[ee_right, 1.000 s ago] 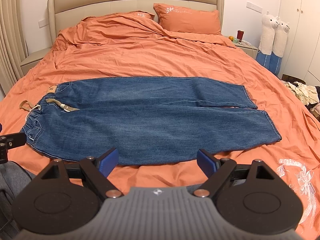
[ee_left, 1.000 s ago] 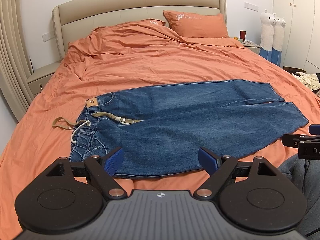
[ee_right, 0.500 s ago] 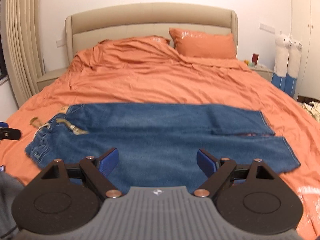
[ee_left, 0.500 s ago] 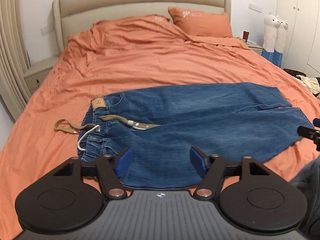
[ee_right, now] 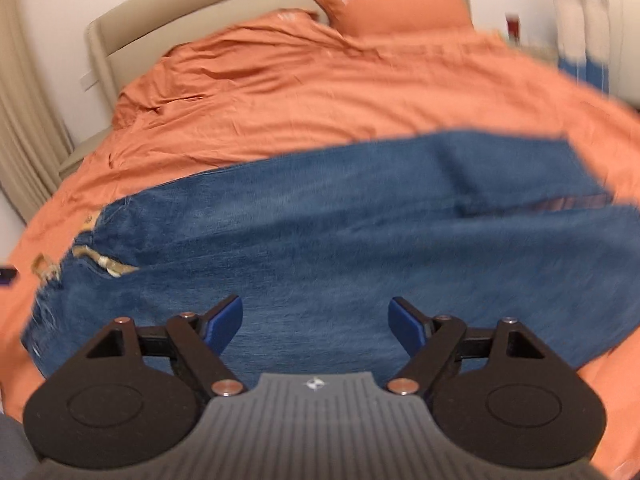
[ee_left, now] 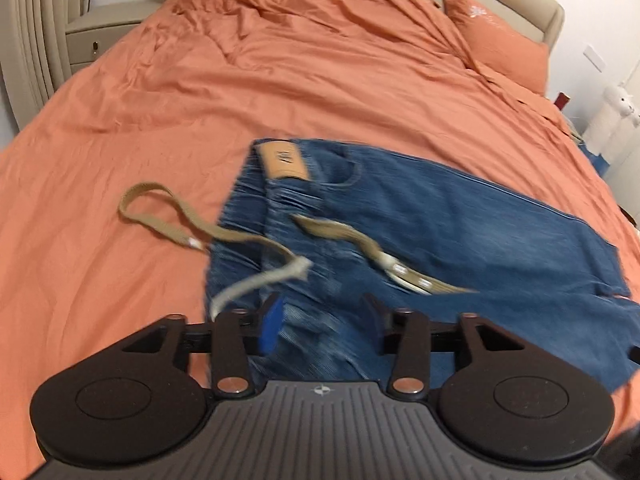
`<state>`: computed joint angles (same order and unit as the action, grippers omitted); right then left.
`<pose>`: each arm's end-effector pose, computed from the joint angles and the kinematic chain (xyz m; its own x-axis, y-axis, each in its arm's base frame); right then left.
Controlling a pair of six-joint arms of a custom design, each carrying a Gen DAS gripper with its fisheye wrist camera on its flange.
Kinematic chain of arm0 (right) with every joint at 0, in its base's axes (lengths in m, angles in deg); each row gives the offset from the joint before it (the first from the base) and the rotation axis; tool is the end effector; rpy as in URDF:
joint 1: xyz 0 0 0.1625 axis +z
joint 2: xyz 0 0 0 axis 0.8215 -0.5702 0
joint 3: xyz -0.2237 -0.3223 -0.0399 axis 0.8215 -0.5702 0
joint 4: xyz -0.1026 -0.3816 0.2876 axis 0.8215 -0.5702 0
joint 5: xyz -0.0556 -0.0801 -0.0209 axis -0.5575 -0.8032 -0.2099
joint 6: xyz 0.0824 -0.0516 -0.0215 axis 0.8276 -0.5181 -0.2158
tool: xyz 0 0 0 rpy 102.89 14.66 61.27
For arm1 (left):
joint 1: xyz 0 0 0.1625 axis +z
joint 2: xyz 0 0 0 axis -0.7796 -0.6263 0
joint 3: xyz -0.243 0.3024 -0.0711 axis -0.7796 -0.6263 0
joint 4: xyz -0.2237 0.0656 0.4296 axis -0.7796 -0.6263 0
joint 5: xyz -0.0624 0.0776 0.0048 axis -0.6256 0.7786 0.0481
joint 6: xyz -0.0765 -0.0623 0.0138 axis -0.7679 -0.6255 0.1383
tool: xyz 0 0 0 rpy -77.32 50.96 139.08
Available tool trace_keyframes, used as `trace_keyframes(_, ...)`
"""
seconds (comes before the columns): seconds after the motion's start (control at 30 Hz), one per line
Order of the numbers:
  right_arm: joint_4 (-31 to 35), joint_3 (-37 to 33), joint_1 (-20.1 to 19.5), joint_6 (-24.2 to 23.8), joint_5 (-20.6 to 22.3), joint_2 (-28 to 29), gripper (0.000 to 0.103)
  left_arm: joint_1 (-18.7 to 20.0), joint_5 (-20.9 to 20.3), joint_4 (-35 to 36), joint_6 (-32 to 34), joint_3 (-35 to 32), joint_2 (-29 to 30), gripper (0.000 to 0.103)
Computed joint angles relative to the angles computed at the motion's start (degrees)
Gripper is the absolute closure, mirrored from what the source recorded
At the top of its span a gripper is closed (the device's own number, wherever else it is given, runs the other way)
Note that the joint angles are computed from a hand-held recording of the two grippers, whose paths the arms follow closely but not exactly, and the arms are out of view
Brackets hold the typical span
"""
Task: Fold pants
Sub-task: 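Grasp the jeans waistband with the left gripper while the right tool approaches the hems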
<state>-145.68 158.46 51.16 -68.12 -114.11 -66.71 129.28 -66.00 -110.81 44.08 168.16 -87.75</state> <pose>0.2386 -0.5503 0.1336 -0.8559 0.0879 0.5096 -0.2946 0.7269 -0.6203 0.0432 -0.6954 0.4141 -0.8545 0.0147 -0.5192 0.3030 0.8260 -0.4753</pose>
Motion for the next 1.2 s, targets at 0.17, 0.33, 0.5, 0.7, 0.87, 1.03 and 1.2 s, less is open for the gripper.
trace_keyframes(0.17, -1.38, -2.24, -0.10, 0.35, -1.17, 3.14, 0.026, 5.43, -7.07, 2.53, -3.94, -7.80, 6.54, 0.034)
trace_keyframes(0.33, -1.81, -4.79, 0.43, -1.82, -5.71, 5.79, 0.026, 10.08, -18.04, 3.89, -6.17, -14.00, 11.51, 0.043)
trace_keyframes(0.5, 0.40, -6.42, 0.13, -1.18, -7.47, 7.25, 0.026, 13.60, -27.58, 3.06, -9.65, -16.13, 13.36, 0.054)
trace_keyframes(0.7, 2.85, -7.25, -0.25, 2.01, -8.71, 7.70, 0.026, 11.01, -26.87, -7.40, -6.45, -8.74, 7.66, 0.099)
trace_keyframes(0.87, 2.21, -6.91, -0.14, 2.95, -11.32, 7.36, 0.026, 2.85, -7.01, -12.69, 2.71, -4.92, 4.96, 0.099)
trace_keyframes(1.03, -1.51, -4.92, 0.22, 1.06, -12.84, 5.40, 0.026, 2.21, 6.49, -8.96, 6.49, -8.59, 11.19, 0.099)
trace_keyframes(1.2, -3.02, -1.81, 0.55, 0.60, -14.83, 1.25, 0.026, 3.28, 11.69, -7.15, 6.54, -10.02, 14.76, 0.098)
